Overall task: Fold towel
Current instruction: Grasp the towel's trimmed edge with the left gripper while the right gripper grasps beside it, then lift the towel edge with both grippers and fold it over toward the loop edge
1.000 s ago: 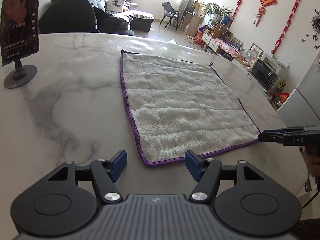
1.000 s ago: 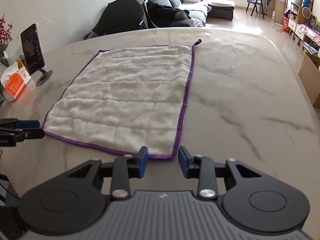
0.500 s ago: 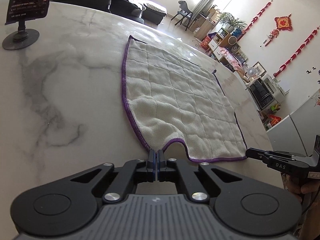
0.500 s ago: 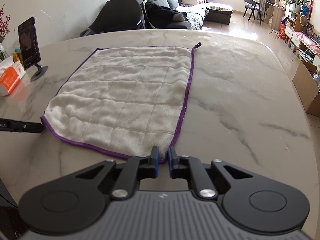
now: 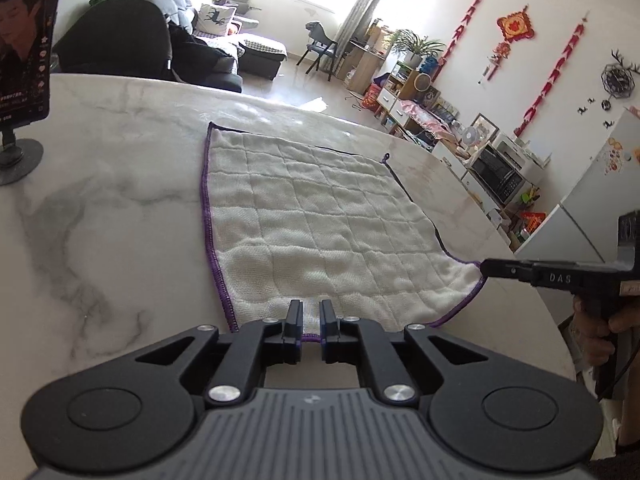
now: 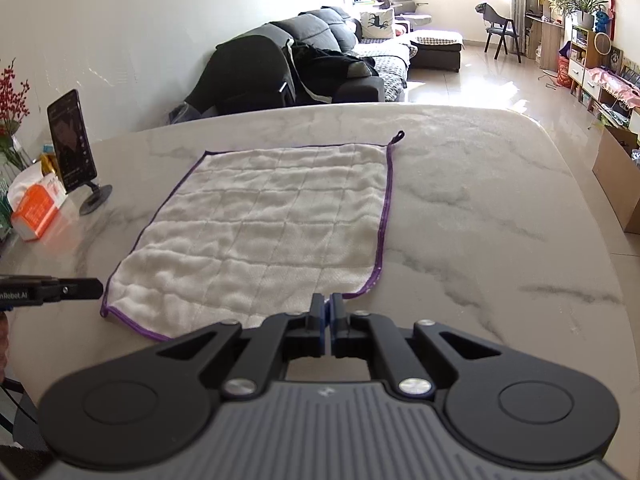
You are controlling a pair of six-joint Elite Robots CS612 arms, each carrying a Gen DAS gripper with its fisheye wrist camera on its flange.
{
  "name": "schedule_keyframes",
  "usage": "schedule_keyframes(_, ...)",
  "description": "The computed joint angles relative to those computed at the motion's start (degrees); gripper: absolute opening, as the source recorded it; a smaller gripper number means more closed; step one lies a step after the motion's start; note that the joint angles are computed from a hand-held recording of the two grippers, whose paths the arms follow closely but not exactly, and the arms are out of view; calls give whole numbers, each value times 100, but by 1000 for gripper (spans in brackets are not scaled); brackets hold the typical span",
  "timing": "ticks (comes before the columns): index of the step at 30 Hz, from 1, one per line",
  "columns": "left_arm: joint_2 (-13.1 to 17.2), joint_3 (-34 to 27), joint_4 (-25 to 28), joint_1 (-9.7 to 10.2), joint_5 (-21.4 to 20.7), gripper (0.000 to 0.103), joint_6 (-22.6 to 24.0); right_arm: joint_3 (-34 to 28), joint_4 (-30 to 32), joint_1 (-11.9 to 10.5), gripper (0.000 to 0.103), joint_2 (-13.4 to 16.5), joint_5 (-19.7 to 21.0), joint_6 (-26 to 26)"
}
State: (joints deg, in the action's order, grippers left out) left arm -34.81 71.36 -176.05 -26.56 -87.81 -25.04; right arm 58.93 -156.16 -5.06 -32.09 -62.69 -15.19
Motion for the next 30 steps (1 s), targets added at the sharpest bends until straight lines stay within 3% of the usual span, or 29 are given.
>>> schedule_keyframes(1, -1, 4, 38, -42, 112, 17, 281, -53, -2, 5, 2, 19, 17, 40)
schedule_keyframes(3, 18, 3, 57, -120, 358, 43, 750, -122, -1, 13, 2, 43, 36, 85)
schedule_keyframes(4, 31, 7, 30, -158, 503, 46, 961, -188, 8, 18, 2, 69, 41, 106)
schedule_keyframes(10, 100, -35, 182, -296, 1070, 47, 2008, -476, 31, 40, 2, 178, 60, 178)
schedule_keyframes(16, 210, -143, 326, -356, 1595, 47, 2397, -608, 66, 50, 2, 231, 68, 210)
schedule_keyframes(19, 271, -198, 276, -378, 1832, 41, 2576, -641, 71, 50, 2, 243, 66, 228)
schedule_keyframes(21, 304, -240, 272, -376, 1899, 11, 2632, -650, 63, 48, 2, 244, 63, 241)
schedule_keyframes(22, 321, -272, 303, -370, 1921, 7, 2622, -653, 64, 47, 2, 246, 65, 250)
schedule_keyframes(30, 402, -454, 152, -341, 2085, 3, 2530, -677, 14, 47, 2, 261, 39, 306)
